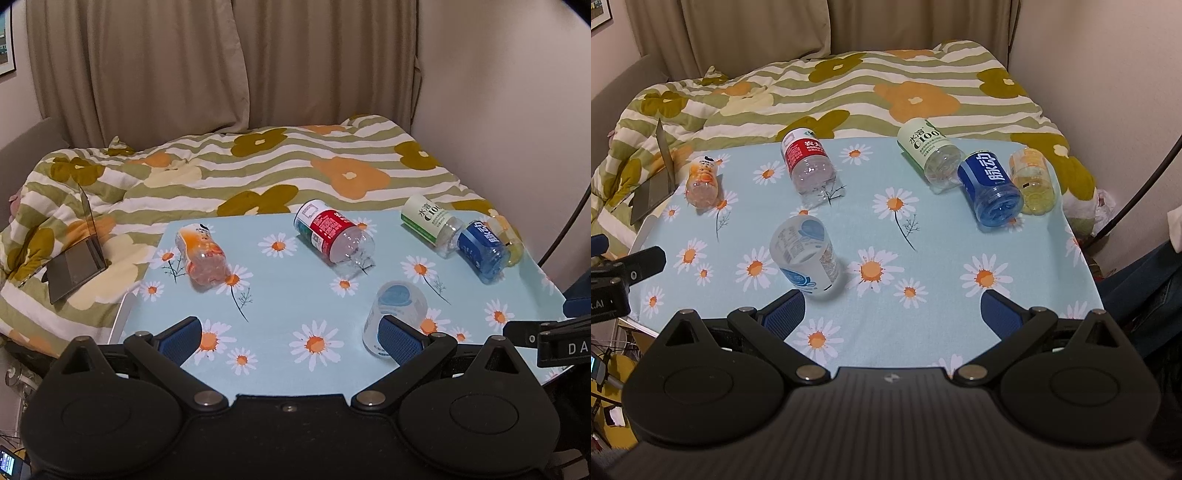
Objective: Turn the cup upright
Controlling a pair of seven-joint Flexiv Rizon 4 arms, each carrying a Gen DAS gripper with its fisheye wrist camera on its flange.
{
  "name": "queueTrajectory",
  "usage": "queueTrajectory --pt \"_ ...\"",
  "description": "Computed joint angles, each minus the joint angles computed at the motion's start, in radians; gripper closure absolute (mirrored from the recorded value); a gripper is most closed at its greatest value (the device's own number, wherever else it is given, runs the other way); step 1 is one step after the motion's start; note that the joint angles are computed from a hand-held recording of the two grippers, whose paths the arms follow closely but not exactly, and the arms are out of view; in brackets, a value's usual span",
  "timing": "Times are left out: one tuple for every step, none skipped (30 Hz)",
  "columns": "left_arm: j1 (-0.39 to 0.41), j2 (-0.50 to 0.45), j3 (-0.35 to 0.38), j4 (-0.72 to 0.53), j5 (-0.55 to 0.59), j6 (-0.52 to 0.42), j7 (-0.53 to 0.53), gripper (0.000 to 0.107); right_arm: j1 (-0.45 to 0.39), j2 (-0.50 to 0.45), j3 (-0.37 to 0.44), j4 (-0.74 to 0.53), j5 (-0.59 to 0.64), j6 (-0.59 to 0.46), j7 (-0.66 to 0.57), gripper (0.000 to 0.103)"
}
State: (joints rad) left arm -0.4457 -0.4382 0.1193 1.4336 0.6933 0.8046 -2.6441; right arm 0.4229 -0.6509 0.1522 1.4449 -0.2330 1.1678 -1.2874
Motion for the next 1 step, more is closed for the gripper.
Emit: queueTrajectory --pt "0.0 0.0 0.001 -0.002 0.001 -0.003 -0.001 0.004 0.0 0.0 0.0 0.0 0.0 0.0 0.0 0.0"
